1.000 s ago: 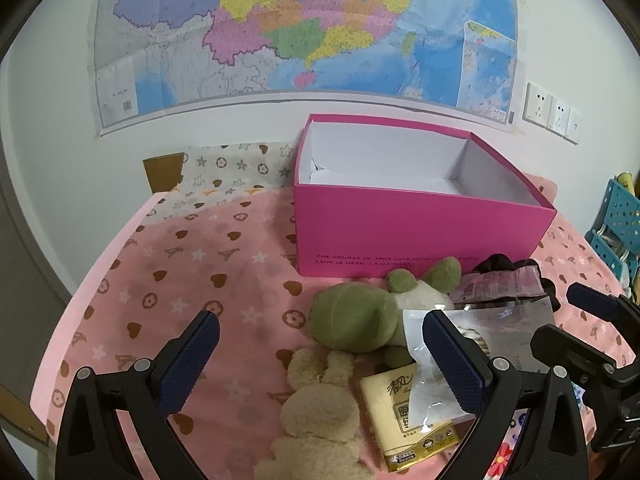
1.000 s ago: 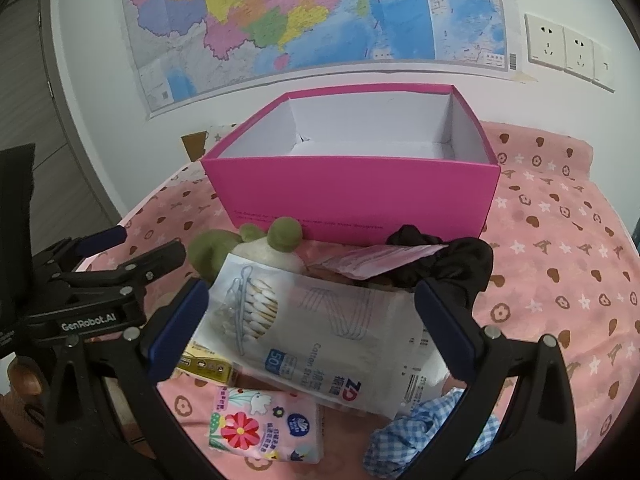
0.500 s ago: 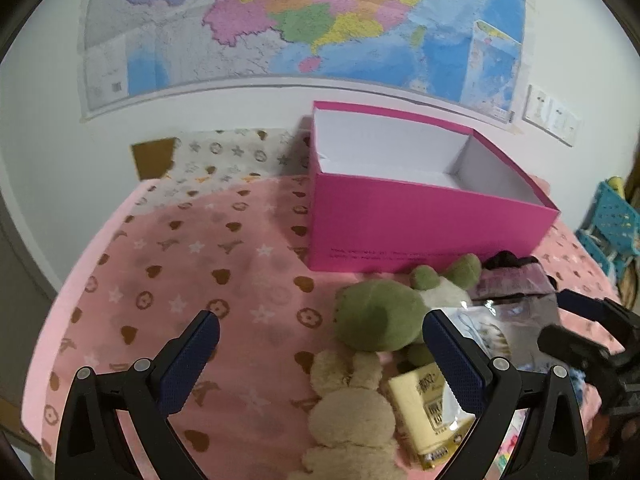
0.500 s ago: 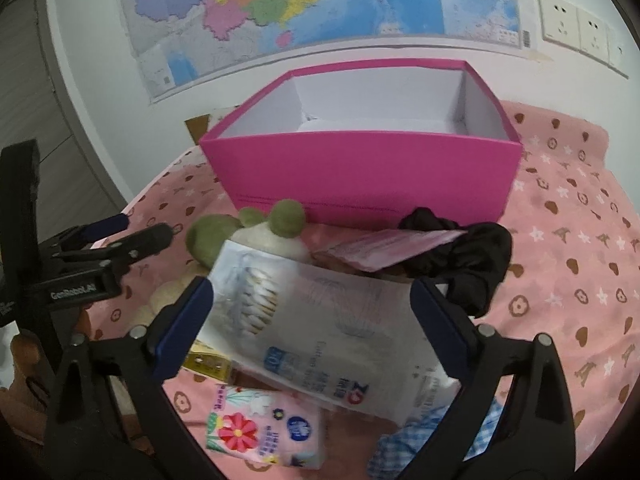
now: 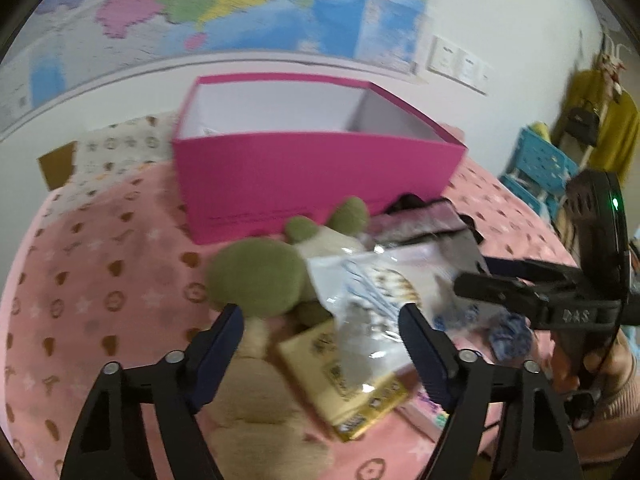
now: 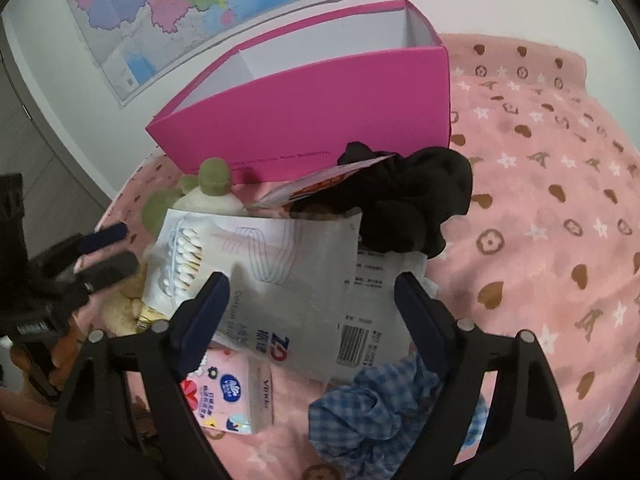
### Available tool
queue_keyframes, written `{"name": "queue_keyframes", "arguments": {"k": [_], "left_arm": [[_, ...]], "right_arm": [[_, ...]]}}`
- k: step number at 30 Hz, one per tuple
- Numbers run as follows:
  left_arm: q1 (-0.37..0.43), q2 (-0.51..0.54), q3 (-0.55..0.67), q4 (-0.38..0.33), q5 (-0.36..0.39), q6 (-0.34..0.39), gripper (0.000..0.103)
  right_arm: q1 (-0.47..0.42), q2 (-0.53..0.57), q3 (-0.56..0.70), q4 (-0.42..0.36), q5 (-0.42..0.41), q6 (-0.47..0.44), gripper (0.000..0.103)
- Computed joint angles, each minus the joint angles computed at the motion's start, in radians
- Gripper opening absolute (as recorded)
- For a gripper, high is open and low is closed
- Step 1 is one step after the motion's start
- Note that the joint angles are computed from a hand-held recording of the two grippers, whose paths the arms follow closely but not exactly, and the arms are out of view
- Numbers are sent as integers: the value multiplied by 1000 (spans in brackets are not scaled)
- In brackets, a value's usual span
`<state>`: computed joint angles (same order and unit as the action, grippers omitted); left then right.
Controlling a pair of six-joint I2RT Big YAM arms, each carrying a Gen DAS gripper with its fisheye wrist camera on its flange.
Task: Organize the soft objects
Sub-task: 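Grasp the white cotton-swab bag with the right tool and lift it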
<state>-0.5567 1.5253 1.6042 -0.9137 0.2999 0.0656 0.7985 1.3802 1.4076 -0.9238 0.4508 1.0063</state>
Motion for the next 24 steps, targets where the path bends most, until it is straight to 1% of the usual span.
{"name": "queue_keyframes", "arguments": {"k": [2,6,7,8,10,11,12,14,16,20,22,24], "left_arm": [[-3,8,8,-24,28,11,71],[-5,25,24,-57,77,31,67],[-6,32,32,-69,86,36,64],[-7,41,42,-87,97,42,61],[-8,56,55,-112,119,49,55],[-9,64,63,-129,135,53,53],[-9,66,65,-133,144,56,52],[-17,65,66,-132,129,60,51],[-21,67,71,-133,121,53,50],[-19,70,78,-135,115,32,44],[-19,62,75,-129,107,29,43],[-17,57,77,-129,114,25,43]], "right_arm": [[-2,2,6,8,-3,-19,70],[-1,2,4,42,-30,-54,64],[0,3,2,46,-34,-59,61],[1,0,-2,51,-32,-57,60],[-2,-9,-16,70,-38,-57,54],[-4,-13,-21,75,-41,-53,50],[-4,-16,-26,79,-43,-51,48],[-6,-27,-40,95,-54,-50,47],[-4,-29,-42,95,-49,-50,46],[1,-28,-40,92,-32,-52,39],[1,-35,-43,101,-31,-53,36],[5,-39,-41,105,-26,-59,36]]}}
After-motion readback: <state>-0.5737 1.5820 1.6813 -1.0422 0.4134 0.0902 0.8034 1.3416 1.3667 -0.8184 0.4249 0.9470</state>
